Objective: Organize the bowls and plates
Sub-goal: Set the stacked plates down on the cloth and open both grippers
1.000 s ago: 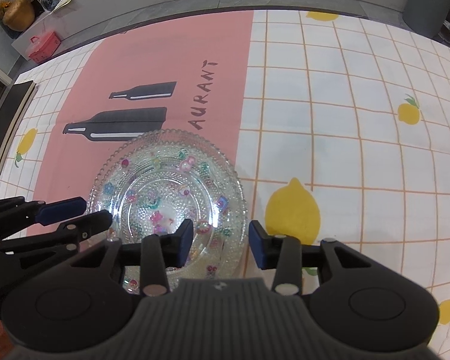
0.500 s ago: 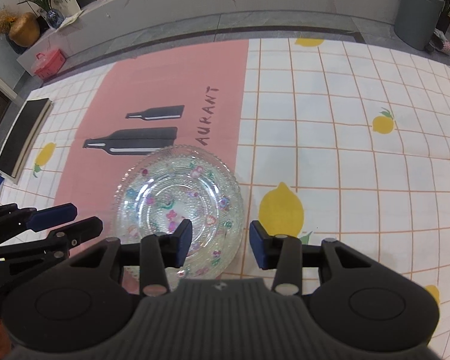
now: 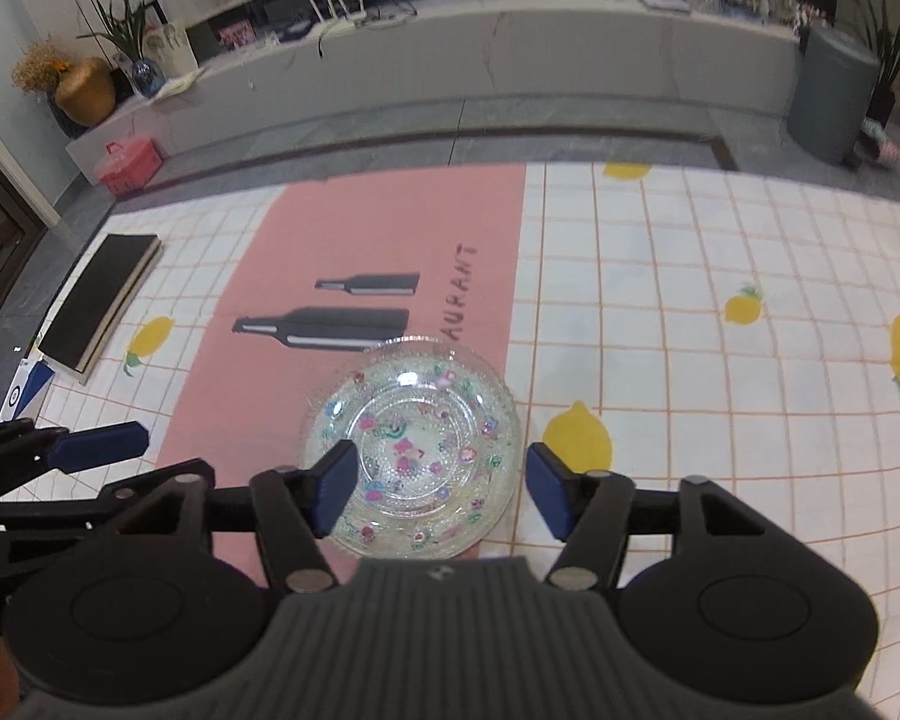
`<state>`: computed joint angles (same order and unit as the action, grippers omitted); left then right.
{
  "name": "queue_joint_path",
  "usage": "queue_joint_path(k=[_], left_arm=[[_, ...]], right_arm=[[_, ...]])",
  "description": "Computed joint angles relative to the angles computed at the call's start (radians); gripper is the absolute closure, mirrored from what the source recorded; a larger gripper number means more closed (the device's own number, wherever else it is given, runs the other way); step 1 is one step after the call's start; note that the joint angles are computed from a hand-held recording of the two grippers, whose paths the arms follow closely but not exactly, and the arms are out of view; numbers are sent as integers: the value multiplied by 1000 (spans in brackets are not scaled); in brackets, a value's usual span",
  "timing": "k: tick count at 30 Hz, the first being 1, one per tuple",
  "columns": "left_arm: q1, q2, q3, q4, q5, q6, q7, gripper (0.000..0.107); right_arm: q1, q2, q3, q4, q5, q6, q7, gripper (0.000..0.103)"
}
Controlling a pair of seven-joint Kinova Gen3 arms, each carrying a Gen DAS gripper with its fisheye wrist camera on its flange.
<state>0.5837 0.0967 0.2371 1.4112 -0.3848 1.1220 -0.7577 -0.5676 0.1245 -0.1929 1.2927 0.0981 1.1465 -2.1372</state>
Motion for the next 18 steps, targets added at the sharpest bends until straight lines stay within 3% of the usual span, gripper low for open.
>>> queue_joint_path(k=[2, 14, 18], left_arm=[[9, -20, 6, 20, -14, -8, 20, 43], [12, -99, 75, 143, -66, -43, 174, 42], [-11, -143, 77, 216, 0, -115, 159, 40]], right_arm=[[-6, -25, -3, 23, 14, -17, -14, 28], [1, -172, -68, 224, 142, -139, -194, 13], [23, -228, -106, 313, 181, -192, -298, 9]])
